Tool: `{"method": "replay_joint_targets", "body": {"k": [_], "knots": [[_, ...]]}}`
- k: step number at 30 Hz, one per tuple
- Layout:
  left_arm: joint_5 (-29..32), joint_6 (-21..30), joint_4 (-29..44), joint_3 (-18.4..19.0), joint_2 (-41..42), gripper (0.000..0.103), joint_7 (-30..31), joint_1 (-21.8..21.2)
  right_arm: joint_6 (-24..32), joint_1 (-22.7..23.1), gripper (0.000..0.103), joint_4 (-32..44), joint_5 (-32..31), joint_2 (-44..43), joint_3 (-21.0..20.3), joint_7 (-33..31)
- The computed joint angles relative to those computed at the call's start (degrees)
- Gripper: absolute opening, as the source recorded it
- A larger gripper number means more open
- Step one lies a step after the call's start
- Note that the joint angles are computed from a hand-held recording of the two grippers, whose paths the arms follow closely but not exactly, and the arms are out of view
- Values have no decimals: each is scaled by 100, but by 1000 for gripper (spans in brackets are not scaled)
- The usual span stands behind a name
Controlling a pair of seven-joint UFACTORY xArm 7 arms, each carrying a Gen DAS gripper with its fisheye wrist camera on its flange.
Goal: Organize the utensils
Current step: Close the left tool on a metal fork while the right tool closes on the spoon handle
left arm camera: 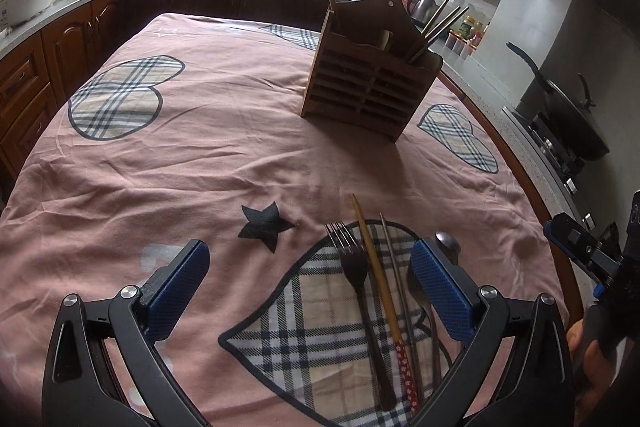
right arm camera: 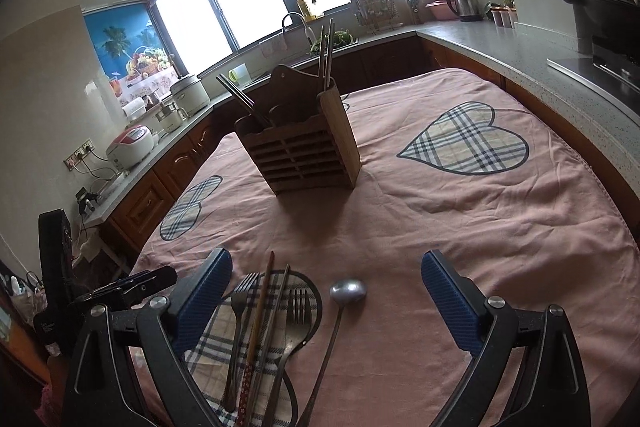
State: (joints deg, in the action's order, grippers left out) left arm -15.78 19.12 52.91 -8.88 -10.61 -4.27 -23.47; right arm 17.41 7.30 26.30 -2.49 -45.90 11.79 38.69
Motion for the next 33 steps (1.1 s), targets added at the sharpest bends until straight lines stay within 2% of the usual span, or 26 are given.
{"method": "replay_joint_targets", "body": {"k": [8, 13, 19, 21, 22, 25, 27, 29, 31, 32, 33], "knots": [[-121, 179, 149, -40, 290, 102, 279, -98, 259, 429, 63, 21, 329, 406, -345, -231], [-348, 472, 475, -69, 655, 87, 606, -92, 357, 740, 42, 100, 694, 846, -622, -484], [-689, 896, 950, -167, 1117, 73, 972, 14, 415, 1052, 37, 232, 1231, 1326, -946, -953], [-786, 1067, 1109, -204, 1252, 62, 1063, 58, 399, 1124, 34, 249, 1428, 1424, -1030, -1100], [-766, 1126, 1173, -220, 1308, 61, 1065, 74, 395, 1152, 32, 269, 1515, 1473, -1061, -1173], [-590, 1154, 1285, -266, 1394, 60, 1016, 89, 398, 1133, 28, 327, 1657, 1553, -1083, -1342], [-506, 1226, 1374, -287, 1453, 53, 1014, 96, 374, 1204, 26, 353, 1845, 1603, -1179, -1504], [-237, 1245, 1436, -293, 1500, 50, 906, 74, 379, 1179, 22, 398, 1944, 1670, -1191, -1599], [28, 1249, 1486, -293, 1543, 44, 795, 52, 379, 1178, 21, 455, 2034, 1741, -1210, -1715], [152, 1249, 1506, -290, 1563, 36, 737, 44, 383, 1166, 19, 473, 2064, 1762, -1200, -1755], [134, 1270, 1520, -298, 1572, 32, 786, 59, 395, 1148, 17, 488, 2077, 1778, -1183, -1791]]}}
